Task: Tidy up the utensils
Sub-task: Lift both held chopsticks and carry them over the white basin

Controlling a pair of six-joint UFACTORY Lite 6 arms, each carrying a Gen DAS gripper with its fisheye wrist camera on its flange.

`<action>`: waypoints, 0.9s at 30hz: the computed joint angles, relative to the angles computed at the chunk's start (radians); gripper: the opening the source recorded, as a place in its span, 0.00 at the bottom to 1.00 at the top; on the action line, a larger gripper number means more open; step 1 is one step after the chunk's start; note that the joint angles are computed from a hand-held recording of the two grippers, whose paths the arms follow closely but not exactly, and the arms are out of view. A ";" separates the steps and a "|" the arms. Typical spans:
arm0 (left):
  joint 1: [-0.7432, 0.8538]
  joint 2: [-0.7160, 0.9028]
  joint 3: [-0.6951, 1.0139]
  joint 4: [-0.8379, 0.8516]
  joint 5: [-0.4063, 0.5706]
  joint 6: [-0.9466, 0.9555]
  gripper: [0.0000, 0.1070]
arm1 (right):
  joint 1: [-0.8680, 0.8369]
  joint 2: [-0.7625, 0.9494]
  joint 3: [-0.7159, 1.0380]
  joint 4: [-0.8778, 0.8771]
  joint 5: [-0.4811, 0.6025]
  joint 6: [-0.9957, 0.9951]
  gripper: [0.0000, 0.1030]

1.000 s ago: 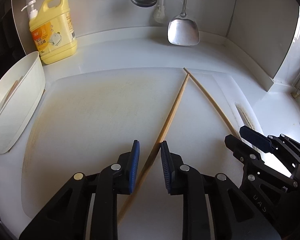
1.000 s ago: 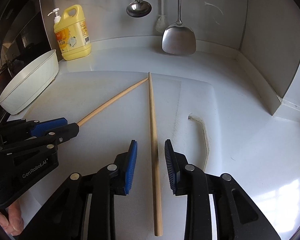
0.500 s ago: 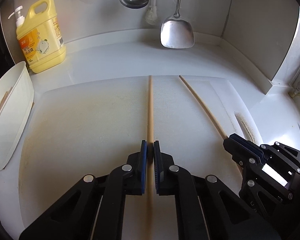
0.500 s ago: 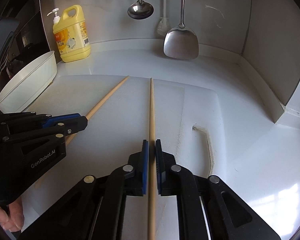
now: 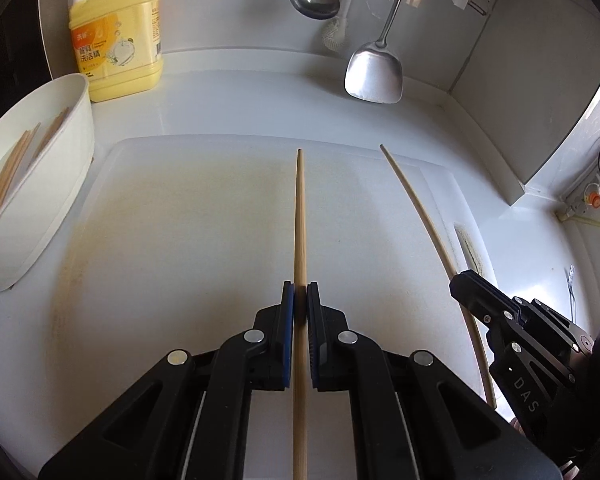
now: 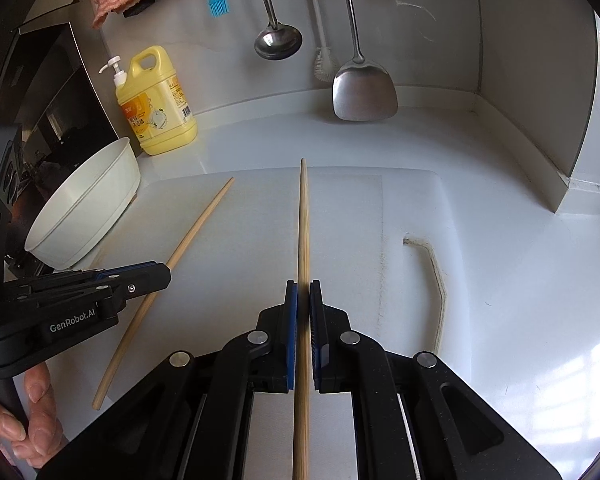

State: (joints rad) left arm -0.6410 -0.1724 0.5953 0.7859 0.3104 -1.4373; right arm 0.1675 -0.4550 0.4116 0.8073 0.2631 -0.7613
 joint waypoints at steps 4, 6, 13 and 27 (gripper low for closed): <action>0.092 -0.209 -0.053 -0.313 0.085 0.398 0.07 | 0.137 -0.044 0.058 -0.327 0.013 0.419 0.06; 0.176 -0.329 -0.082 -0.462 0.136 0.607 0.07 | 0.225 -0.037 0.106 -0.483 0.017 0.628 0.06; 0.693 -0.568 -0.076 -0.913 0.292 1.340 0.07 | 0.557 0.227 0.425 -1.058 0.024 1.361 0.06; 1.595 -0.014 0.385 -1.553 0.460 2.476 0.07 | 0.821 1.199 1.677 -1.139 0.277 1.505 0.06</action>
